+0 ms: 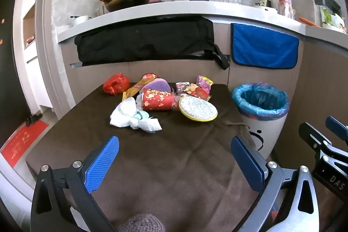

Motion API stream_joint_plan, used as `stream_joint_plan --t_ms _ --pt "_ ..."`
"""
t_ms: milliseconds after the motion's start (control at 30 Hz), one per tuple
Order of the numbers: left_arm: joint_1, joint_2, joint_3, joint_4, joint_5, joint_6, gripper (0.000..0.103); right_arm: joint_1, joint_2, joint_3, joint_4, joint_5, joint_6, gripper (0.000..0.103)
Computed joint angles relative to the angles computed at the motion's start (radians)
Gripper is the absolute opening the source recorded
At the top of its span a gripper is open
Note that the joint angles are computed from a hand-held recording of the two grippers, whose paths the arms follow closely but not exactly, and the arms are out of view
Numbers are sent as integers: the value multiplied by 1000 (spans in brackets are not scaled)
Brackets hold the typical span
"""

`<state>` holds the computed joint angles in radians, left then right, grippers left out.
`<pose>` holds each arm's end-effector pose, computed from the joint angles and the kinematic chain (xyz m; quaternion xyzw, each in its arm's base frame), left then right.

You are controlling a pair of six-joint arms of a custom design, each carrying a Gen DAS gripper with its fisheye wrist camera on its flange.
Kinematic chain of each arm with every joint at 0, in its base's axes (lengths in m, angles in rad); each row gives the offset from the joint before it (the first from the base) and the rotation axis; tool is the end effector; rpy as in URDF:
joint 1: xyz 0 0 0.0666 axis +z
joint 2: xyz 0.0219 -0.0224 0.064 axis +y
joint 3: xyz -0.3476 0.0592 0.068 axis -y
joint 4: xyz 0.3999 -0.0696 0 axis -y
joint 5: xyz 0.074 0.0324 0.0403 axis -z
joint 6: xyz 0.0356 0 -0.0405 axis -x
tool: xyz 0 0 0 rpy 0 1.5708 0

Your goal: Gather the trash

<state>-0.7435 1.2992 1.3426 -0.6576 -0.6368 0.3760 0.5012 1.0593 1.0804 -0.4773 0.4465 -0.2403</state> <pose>0.3655 -0.3079 0.4417 0.0124 0.8553 0.0034 0.5180 0.3637 0.1813 0.4285 0.0084 0.8358 0.0117 0.5488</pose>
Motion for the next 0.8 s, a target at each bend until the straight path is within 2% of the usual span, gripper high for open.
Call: stream_joint_plan --t_ms 133,800 --pt "1 3 7 -17 6 8 102 1 2 3 -7 1 -1 84" --pt "0 3 6 -13 2 7 102 4 4 7 -13 5 -3 84"
